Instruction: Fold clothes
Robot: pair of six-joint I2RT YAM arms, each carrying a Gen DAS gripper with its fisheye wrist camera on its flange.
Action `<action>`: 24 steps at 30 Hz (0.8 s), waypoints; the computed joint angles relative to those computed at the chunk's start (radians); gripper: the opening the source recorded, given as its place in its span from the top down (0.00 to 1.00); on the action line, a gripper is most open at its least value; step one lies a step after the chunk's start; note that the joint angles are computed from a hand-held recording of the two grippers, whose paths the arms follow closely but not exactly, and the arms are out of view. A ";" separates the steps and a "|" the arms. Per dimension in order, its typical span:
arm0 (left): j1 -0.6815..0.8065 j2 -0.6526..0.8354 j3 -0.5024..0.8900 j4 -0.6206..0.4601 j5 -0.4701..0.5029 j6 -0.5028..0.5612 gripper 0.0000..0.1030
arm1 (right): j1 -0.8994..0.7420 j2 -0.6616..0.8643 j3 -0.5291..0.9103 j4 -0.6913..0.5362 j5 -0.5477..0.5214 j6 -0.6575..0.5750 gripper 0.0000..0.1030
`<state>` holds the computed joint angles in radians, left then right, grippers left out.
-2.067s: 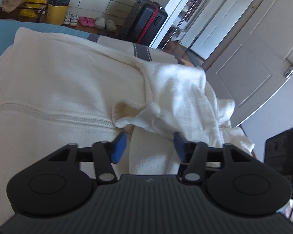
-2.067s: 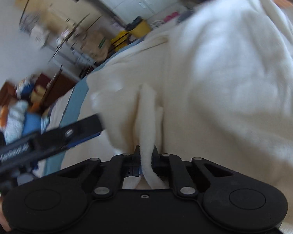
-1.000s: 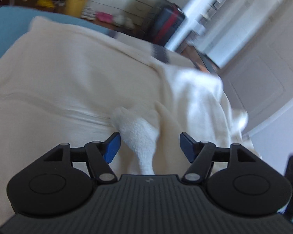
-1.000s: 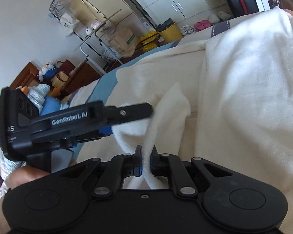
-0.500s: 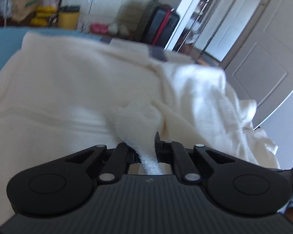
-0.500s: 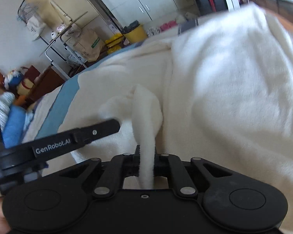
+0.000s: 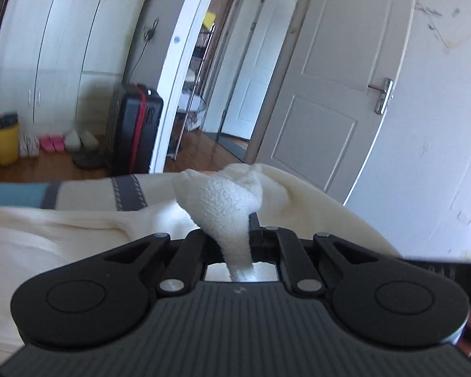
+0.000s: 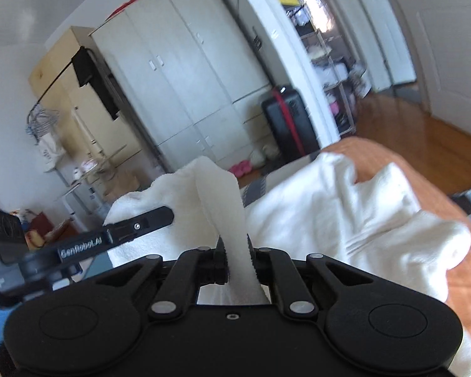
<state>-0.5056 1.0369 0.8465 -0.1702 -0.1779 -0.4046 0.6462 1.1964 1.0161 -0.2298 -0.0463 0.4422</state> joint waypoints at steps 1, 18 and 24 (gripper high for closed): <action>0.003 0.052 0.018 0.031 -0.011 0.016 0.87 | 0.004 0.011 -0.002 0.020 0.047 -0.026 0.91; -0.125 0.137 -0.023 -0.242 -0.040 -0.225 0.35 | -0.608 -0.440 -0.230 -0.353 -0.296 0.202 0.50; -0.378 -0.049 -0.211 -0.247 -0.102 -0.520 0.32 | -0.691 -0.546 -0.247 -0.670 -0.424 -0.230 0.71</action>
<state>-0.8837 0.9882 0.6358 -0.4167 -0.2794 -0.9244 -0.0446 0.6502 0.7696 -0.8994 -0.4701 0.2123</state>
